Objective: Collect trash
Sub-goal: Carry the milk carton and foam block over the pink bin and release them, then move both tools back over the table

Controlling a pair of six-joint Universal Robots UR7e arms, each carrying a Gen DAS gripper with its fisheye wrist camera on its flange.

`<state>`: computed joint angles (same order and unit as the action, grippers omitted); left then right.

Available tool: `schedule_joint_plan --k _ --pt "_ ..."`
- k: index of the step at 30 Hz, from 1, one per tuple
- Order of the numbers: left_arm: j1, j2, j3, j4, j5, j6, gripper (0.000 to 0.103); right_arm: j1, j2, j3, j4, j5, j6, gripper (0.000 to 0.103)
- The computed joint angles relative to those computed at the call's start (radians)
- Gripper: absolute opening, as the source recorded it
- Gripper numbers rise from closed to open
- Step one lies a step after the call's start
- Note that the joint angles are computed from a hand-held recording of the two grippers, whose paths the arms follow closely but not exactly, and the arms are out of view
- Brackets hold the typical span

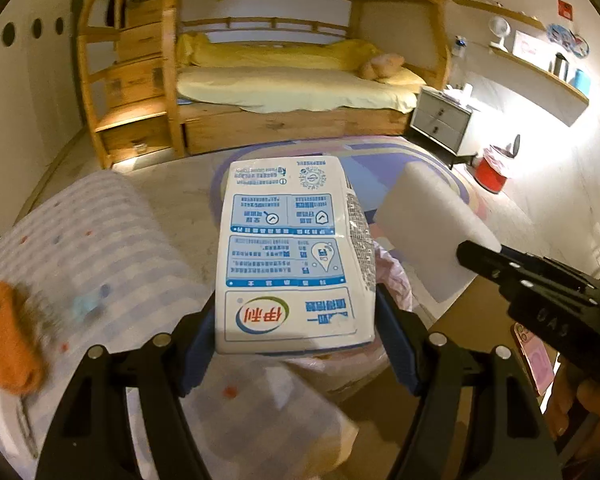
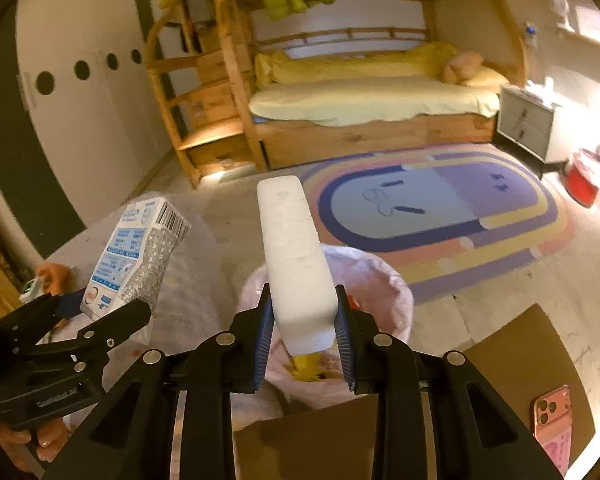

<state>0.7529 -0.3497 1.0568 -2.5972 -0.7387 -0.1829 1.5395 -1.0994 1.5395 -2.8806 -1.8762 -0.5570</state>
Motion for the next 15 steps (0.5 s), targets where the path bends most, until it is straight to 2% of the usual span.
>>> schedule_joint_plan --k 6,8,9,11,14,15 --pt "0.03 0.096 -0.166 0.065 -0.022 0.059 0.071 -0.02 0.082 -0.12 0.046 -0.026 0.017 0.03" --pt "0.035 0.111 -0.188 0.066 -0.018 0.069 0.078 -0.027 0.097 -0.144 0.053 -0.015 0.017 0.031" --pt "0.037 0.12 -0.204 0.072 -0.003 0.069 0.084 -0.03 0.114 -0.168 0.06 -0.012 0.02 0.032" --pt "0.039 0.113 -0.195 0.058 0.003 0.065 0.084 -0.033 0.131 -0.189 0.071 -0.004 0.017 0.034" --pt "0.039 0.081 -0.144 0.046 0.02 0.033 0.085 -0.033 0.167 -0.233 0.112 -0.033 0.019 0.052" --pt "0.038 0.06 -0.112 0.037 0.026 0.02 0.085 -0.033 0.164 -0.227 0.113 -0.035 0.026 0.055"
